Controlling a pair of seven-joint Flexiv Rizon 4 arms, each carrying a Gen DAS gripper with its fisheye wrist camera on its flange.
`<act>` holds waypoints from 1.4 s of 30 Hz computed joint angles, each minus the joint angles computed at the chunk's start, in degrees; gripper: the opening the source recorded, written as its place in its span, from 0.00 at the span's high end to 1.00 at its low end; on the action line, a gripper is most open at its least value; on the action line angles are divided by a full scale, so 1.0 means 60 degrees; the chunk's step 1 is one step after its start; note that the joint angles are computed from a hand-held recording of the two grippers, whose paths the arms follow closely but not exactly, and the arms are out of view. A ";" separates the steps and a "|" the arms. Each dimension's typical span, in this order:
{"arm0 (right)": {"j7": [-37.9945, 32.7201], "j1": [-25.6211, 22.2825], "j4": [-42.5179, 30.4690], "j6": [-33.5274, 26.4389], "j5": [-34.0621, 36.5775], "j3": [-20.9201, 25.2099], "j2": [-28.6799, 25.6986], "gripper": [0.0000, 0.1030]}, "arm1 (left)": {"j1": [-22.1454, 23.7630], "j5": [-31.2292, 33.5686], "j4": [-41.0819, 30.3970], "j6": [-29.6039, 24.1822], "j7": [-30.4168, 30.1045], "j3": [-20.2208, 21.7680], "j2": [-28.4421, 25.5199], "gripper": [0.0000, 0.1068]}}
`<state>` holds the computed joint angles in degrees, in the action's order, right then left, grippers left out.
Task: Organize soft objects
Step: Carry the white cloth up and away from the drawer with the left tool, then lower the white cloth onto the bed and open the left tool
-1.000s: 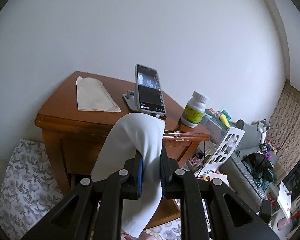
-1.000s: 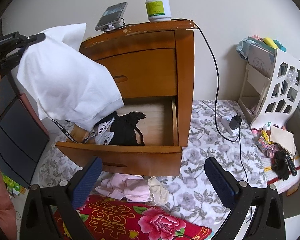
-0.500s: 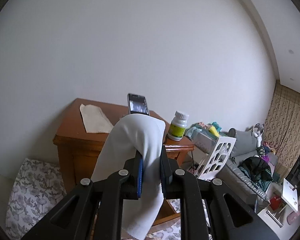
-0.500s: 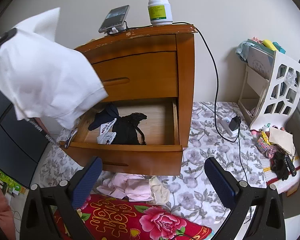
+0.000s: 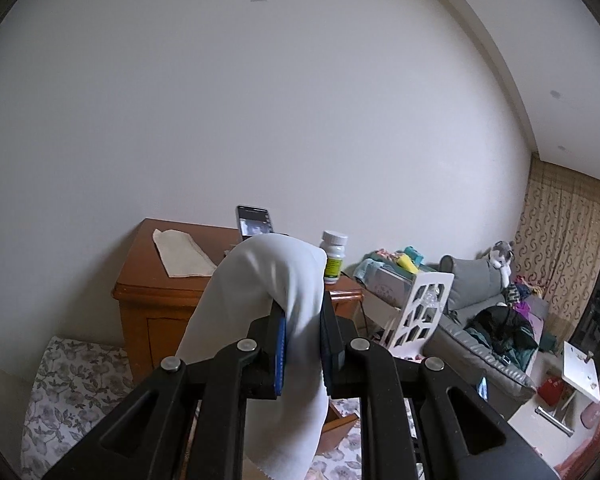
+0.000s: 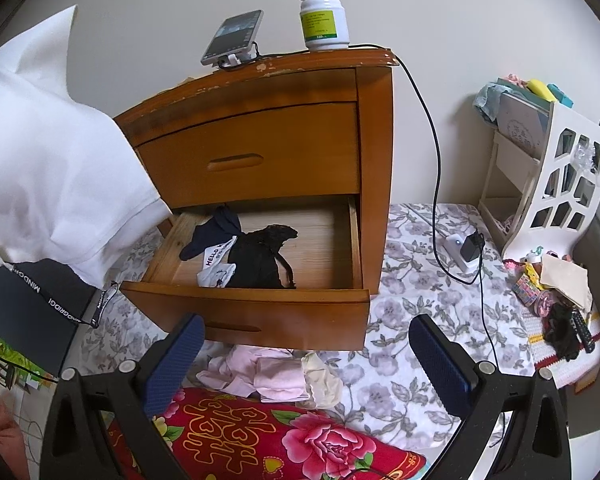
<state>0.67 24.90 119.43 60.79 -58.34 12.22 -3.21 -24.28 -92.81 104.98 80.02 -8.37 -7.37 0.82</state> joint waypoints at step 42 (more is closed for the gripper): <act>0.0041 0.0048 0.0269 -0.0393 0.0342 0.0265 0.0236 0.00 | 0.1283 0.7184 0.1585 -0.3571 -0.6046 -0.0217 -0.2008 0.85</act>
<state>0.92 25.19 121.04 58.43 -56.29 13.81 -1.79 -16.58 -49.71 114.49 58.60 -44.65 -8.67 -11.23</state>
